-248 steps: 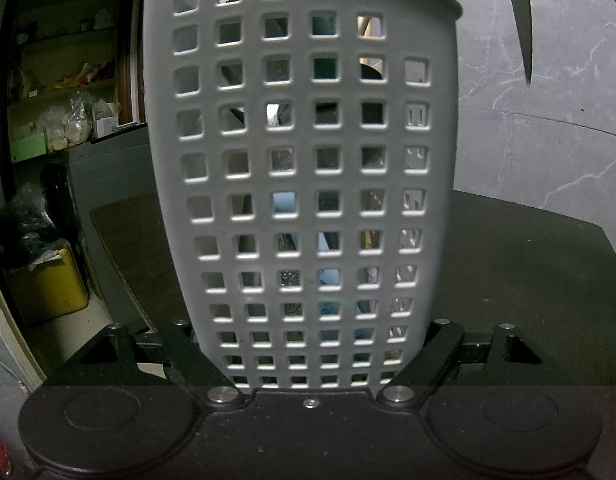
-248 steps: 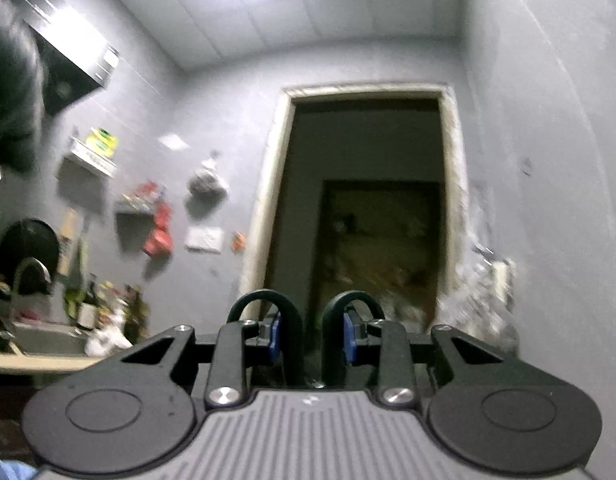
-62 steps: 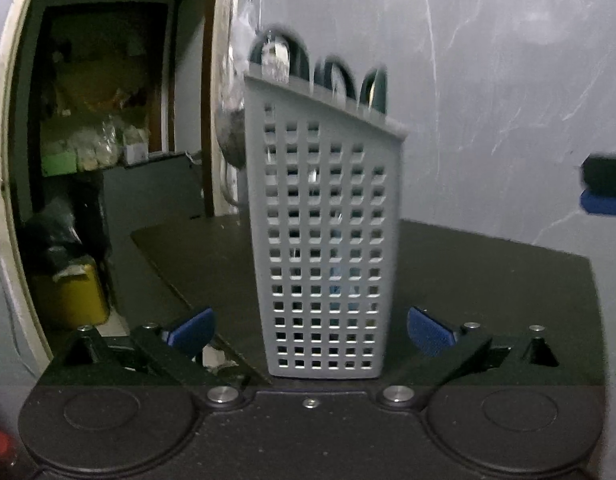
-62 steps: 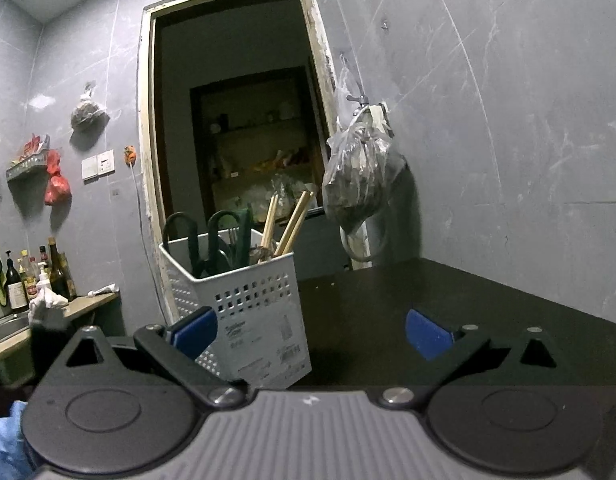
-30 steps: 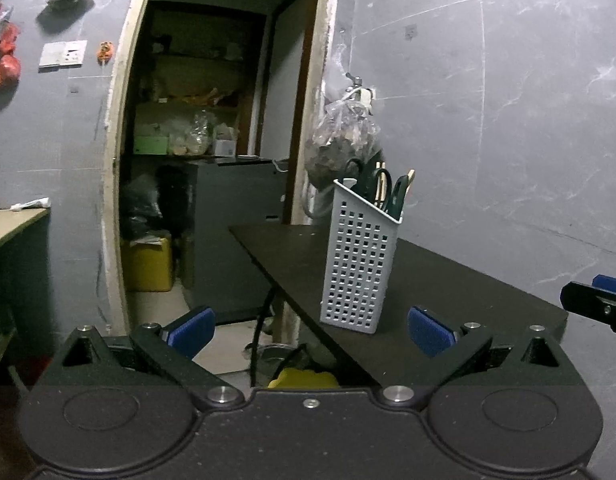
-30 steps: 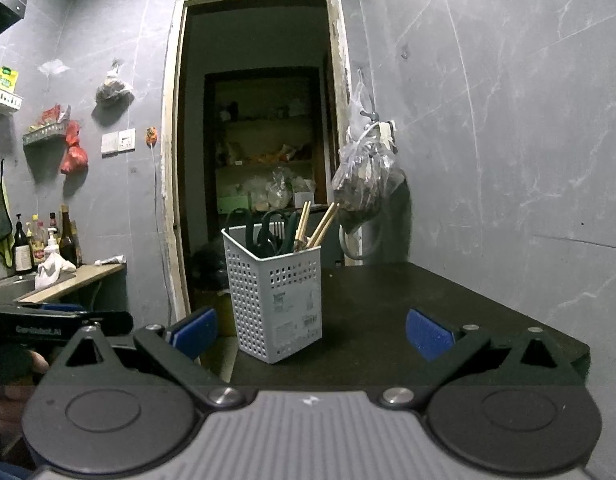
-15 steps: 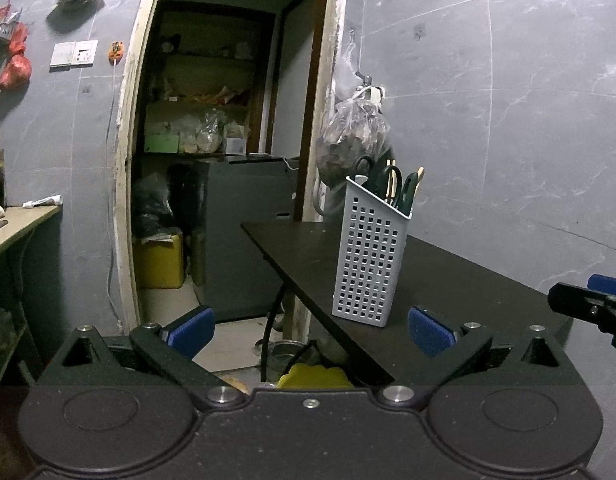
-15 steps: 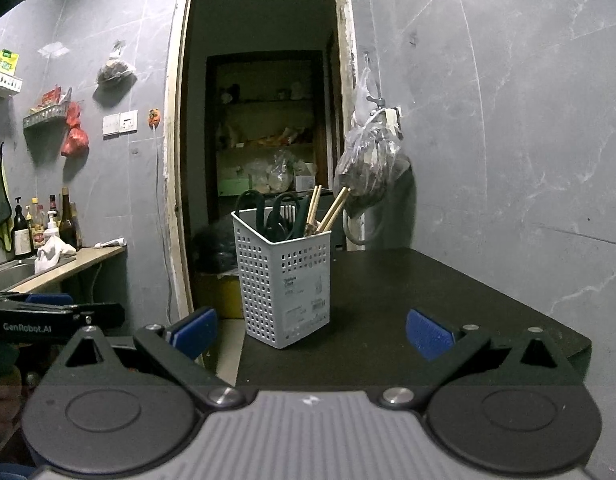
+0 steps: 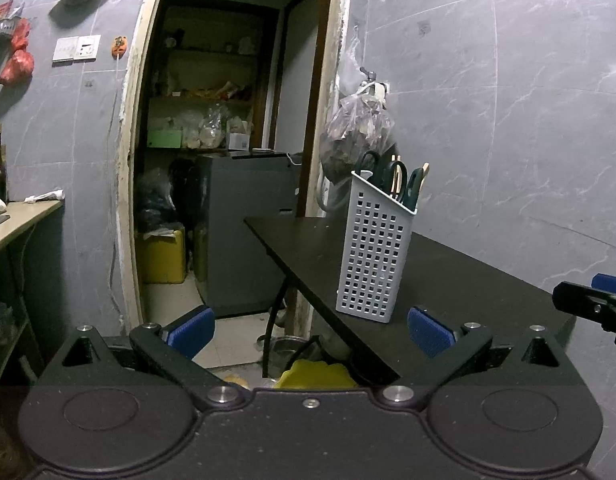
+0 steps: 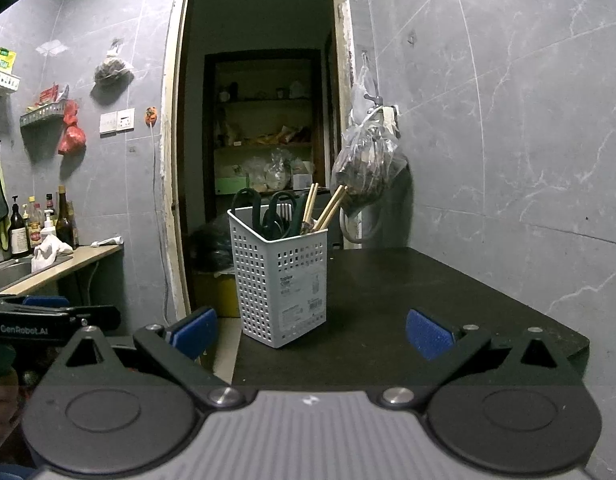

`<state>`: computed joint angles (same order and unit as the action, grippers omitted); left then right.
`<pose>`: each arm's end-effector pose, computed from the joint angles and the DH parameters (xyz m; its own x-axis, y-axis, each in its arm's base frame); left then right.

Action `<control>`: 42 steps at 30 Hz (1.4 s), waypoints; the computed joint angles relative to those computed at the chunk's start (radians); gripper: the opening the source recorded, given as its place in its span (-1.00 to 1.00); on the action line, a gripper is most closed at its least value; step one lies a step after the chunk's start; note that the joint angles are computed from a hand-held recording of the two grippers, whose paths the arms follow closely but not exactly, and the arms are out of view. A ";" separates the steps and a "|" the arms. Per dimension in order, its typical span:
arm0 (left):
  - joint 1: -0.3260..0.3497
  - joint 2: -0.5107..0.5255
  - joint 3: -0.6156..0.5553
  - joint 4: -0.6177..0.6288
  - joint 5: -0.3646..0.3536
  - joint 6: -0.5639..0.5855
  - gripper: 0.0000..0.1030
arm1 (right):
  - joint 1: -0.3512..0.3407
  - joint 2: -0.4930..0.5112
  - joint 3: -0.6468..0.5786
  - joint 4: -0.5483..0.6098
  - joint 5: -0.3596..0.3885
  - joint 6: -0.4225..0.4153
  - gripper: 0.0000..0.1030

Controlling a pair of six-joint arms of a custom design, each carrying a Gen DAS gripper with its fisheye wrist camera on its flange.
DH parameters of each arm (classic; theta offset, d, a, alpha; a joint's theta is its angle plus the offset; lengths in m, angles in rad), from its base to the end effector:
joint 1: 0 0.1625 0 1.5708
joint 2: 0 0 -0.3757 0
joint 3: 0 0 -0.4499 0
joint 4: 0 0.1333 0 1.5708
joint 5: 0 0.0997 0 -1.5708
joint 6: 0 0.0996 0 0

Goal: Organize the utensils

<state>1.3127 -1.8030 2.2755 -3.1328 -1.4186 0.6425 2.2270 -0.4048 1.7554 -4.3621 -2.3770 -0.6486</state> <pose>0.0292 -0.4706 0.3662 -0.7218 0.3662 -0.5873 0.6878 0.2850 -0.6676 0.3689 -0.3784 -0.0387 -0.7372 0.0532 0.6736 -0.6581 0.1693 -0.7336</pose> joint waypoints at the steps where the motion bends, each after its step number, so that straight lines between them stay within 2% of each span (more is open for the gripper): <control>1: 0.000 0.000 0.000 0.000 0.001 0.000 0.99 | 0.000 0.000 -0.001 0.000 -0.001 -0.002 1.00; 42: -0.007 0.004 -0.001 0.004 0.017 -0.003 0.99 | -0.003 -0.003 0.003 0.004 -0.002 -0.003 1.00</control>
<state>1.3053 -1.7986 2.2743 -3.1288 -1.4017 0.6394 2.2243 -0.4076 1.7581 -4.3582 -2.3792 -0.6520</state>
